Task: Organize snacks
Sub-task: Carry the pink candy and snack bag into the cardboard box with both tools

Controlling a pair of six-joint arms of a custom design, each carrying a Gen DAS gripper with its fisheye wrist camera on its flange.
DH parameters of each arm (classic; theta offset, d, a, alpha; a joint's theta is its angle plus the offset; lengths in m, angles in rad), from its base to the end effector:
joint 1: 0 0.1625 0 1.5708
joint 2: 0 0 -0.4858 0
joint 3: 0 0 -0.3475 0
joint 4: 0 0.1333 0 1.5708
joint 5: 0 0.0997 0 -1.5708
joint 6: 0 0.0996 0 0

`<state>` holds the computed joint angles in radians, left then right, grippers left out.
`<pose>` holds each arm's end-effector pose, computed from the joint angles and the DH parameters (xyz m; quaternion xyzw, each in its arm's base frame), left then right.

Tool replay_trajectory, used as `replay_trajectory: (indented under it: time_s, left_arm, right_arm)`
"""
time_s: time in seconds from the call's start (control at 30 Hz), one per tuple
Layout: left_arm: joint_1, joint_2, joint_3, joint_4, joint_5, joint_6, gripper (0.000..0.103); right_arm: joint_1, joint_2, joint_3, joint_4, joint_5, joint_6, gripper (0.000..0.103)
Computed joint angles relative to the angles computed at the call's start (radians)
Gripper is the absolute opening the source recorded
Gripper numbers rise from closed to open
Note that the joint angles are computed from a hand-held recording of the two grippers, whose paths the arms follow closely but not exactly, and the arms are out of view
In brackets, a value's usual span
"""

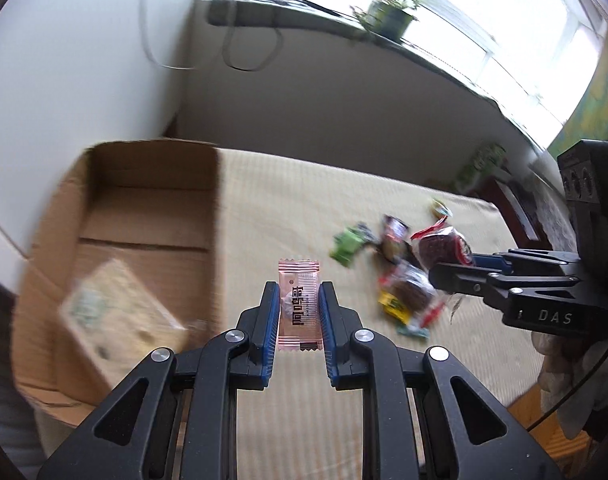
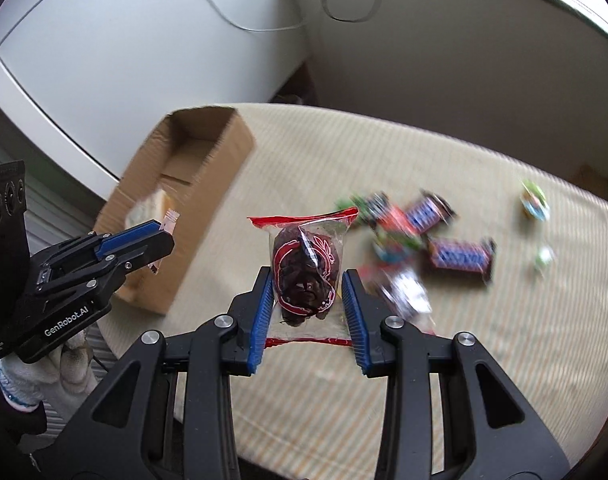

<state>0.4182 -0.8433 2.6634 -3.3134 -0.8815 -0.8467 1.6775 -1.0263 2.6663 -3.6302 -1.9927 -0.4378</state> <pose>-0.2224 -0.3140 0.1042 0.1562 0.9275 -0.2643 0.2132 0.1299 -0.3438 0.1890 0.2152 -0.9329 0.1670 0.2355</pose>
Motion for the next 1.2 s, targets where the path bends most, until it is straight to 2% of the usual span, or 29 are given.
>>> replay_trajectory:
  time_s: [0.23,0.53,0.93,1.2]
  left_arm:
    - [0.03,-0.109,0.022,0.08,0.081,-0.03,0.018]
    - [0.081,-0.182,0.033,0.136,0.134,-0.024,0.018]
    - [0.152,-0.217,0.012,0.158,0.163,0.028,0.018]
    - [0.179,-0.224,0.012,0.149,0.172,0.032,0.019]
  right_arm:
    - [0.107,0.075,-0.121,0.096,-0.001,0.019,0.036]
    - [0.186,0.173,-0.239,0.169,0.004,0.042,0.036]
    - [0.204,0.29,-0.4,0.28,0.014,0.083,0.036]
    - [0.21,0.327,-0.448,0.305,0.026,0.098,0.036]
